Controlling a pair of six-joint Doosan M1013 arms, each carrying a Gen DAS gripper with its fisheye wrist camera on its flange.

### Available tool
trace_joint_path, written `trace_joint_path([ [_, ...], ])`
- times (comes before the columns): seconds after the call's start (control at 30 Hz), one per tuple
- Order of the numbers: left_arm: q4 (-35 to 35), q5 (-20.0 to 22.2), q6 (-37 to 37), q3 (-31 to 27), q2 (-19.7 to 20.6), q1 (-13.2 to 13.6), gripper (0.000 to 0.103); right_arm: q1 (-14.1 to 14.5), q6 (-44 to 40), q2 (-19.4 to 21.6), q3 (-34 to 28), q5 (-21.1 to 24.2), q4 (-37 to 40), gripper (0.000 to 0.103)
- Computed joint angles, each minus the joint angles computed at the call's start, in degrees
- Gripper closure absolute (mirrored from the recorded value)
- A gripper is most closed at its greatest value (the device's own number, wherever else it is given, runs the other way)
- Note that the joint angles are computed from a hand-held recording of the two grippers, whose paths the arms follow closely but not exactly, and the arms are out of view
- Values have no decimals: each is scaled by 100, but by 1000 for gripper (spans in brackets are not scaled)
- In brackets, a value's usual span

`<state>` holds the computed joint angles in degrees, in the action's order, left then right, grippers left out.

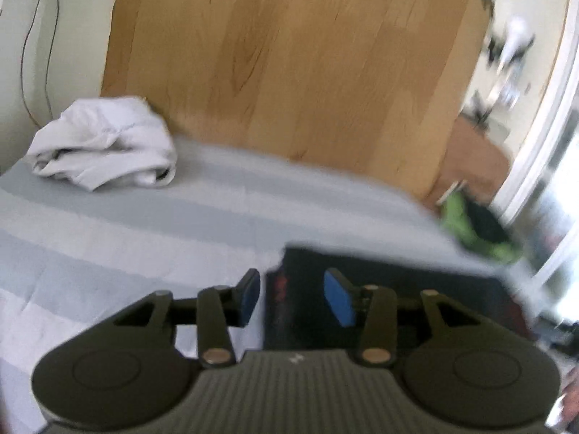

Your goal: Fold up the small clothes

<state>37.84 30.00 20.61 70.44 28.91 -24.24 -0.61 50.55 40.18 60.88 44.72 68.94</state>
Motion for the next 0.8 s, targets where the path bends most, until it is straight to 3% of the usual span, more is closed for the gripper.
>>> trace_joint_path([
  [0.07, -602, -575, 359, -1, -30, 73, 64, -19, 526, 74, -146, 304, -195, 33],
  [0.17, -2586, -1023, 2219, -324, 189, 136, 64, 2, 1188, 136, -333, 681, -635, 33],
  [0.27, -4409, -795, 4083, -874, 581, 116, 57, 27, 1385, 135, -263, 635, -546, 32],
  [0.33, -5163, -487, 5000, -1203, 844, 94, 49, 15, 1436, 82, -112, 530, -282, 32],
  [0.43, -4974, -21, 5001, -1484, 1155, 44, 49, 25, 1489, 39, -73, 491, -331, 31],
  [0.5, -4903, -718, 5217, -1085, 1075, 7, 50, 29, 1416, 17, -31, 441, -290, 31],
  [0.57, -4840, -1081, 5268, -832, 991, -20, 50, 35, 1254, -15, 45, 356, -199, 29],
  [0.6, -4635, -1131, 5078, -781, 966, -41, 50, 40, 1111, -24, 92, 291, -88, 27],
  [0.67, -4214, -1158, 4669, -749, 949, -84, 50, 29, 532, -77, 307, 203, 552, 8],
  [0.73, -3895, -1130, 4453, -775, 962, -115, 50, 14, -156, -125, 555, 194, 1413, 2],
  [0.8, -3722, -1101, 4370, -804, 968, -127, 50, 29, -405, -160, 643, 156, 1614, 0],
])
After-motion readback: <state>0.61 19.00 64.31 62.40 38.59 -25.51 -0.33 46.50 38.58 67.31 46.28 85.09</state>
